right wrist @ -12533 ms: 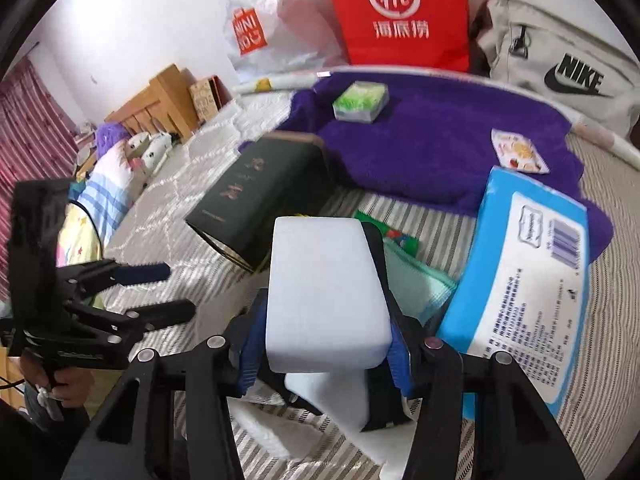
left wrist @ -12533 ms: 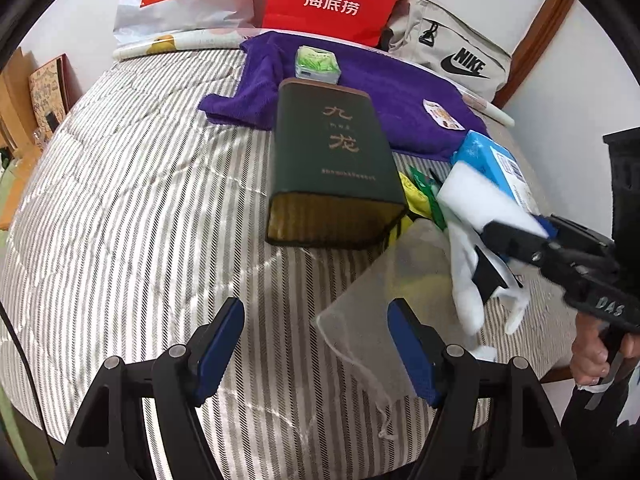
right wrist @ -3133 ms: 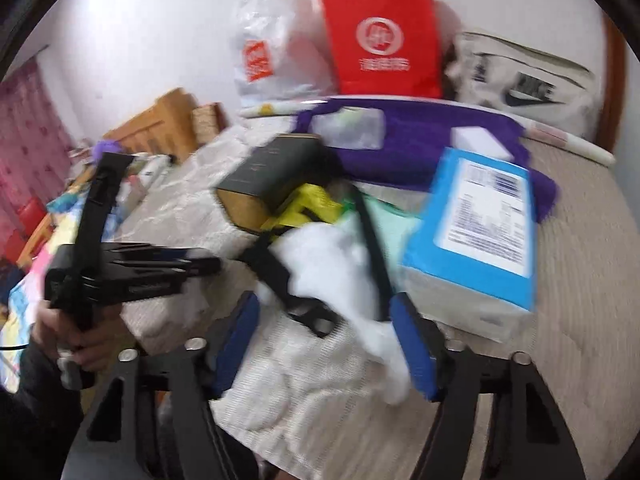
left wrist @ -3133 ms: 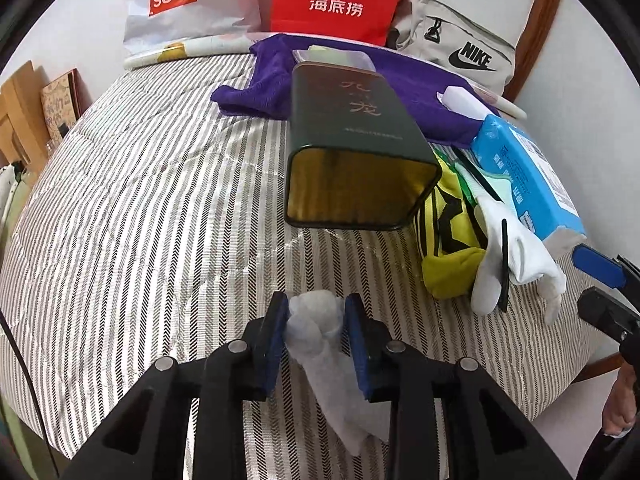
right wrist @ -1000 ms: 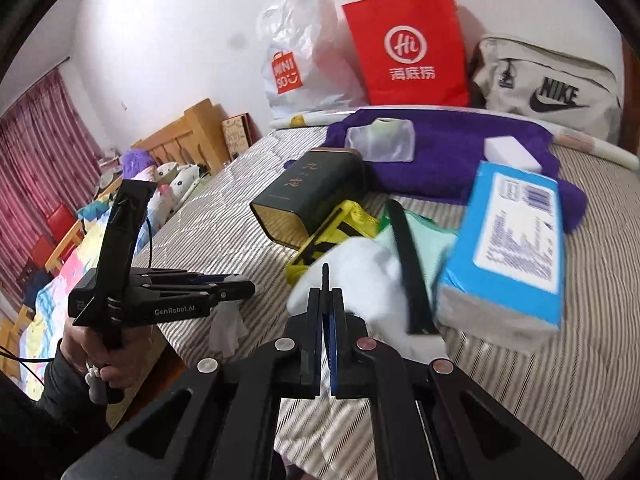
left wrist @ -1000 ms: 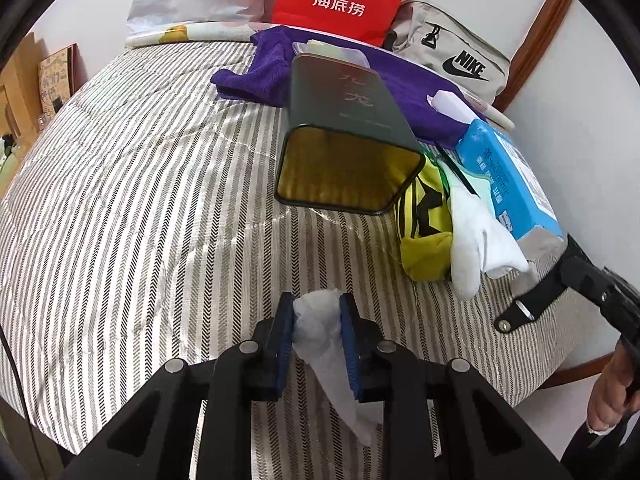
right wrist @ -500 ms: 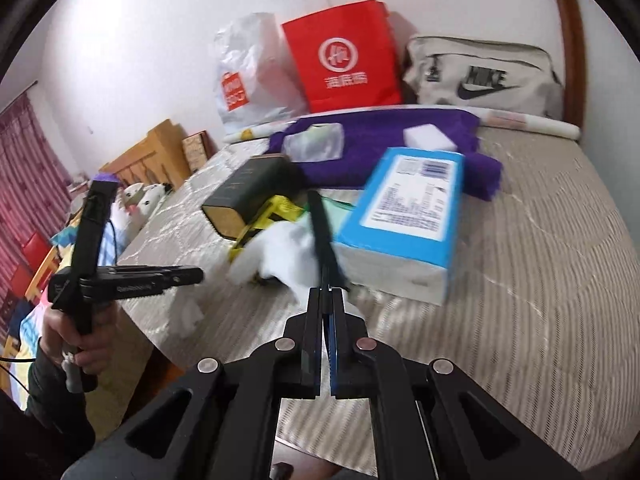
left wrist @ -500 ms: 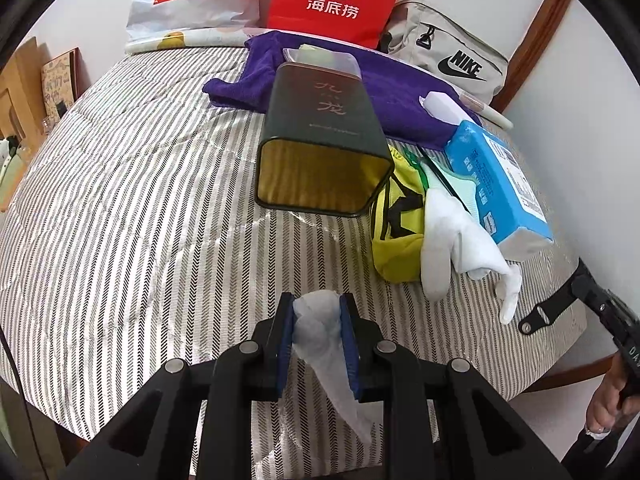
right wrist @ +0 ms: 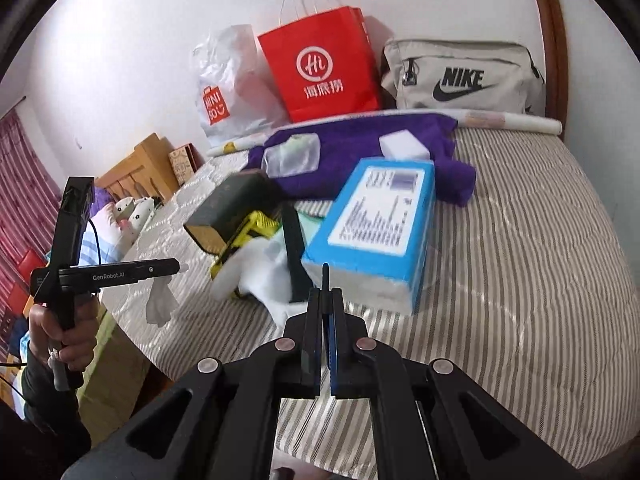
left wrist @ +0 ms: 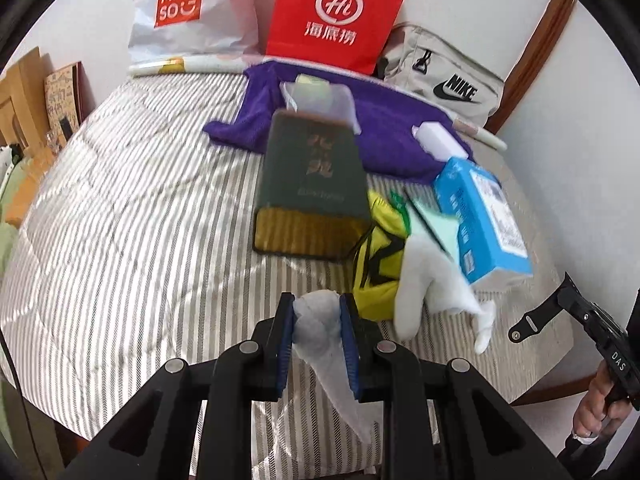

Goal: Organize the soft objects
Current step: 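Carry the tissue and strap over the towel and release both onto it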

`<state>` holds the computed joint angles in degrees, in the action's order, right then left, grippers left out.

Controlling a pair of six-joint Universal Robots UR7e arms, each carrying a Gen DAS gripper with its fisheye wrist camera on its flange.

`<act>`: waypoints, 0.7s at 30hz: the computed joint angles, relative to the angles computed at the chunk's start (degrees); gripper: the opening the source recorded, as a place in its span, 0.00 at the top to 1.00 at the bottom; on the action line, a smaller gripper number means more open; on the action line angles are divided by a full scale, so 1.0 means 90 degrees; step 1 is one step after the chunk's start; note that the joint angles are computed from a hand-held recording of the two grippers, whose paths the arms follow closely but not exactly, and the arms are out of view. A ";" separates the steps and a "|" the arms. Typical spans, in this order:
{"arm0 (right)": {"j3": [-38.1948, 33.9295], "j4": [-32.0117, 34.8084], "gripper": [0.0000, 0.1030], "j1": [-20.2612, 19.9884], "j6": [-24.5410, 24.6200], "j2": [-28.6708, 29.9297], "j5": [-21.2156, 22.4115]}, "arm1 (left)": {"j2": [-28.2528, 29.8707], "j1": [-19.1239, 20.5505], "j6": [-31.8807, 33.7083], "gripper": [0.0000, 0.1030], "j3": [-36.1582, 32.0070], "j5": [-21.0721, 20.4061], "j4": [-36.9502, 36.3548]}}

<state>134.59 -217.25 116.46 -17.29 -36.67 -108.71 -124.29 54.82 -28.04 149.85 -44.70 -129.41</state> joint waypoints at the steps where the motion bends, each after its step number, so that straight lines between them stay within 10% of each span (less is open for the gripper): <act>1: -0.0025 0.0050 0.97 0.0023 0.0012 -0.0043 0.0015 | -0.0006 -0.0044 0.0000 0.79 -0.0033 0.0016 0.0021; 21: -0.1879 0.1535 0.97 0.0268 -0.0269 -0.0187 0.0225 | 0.1920 0.0684 0.1411 0.79 -0.1388 -0.0130 -0.1931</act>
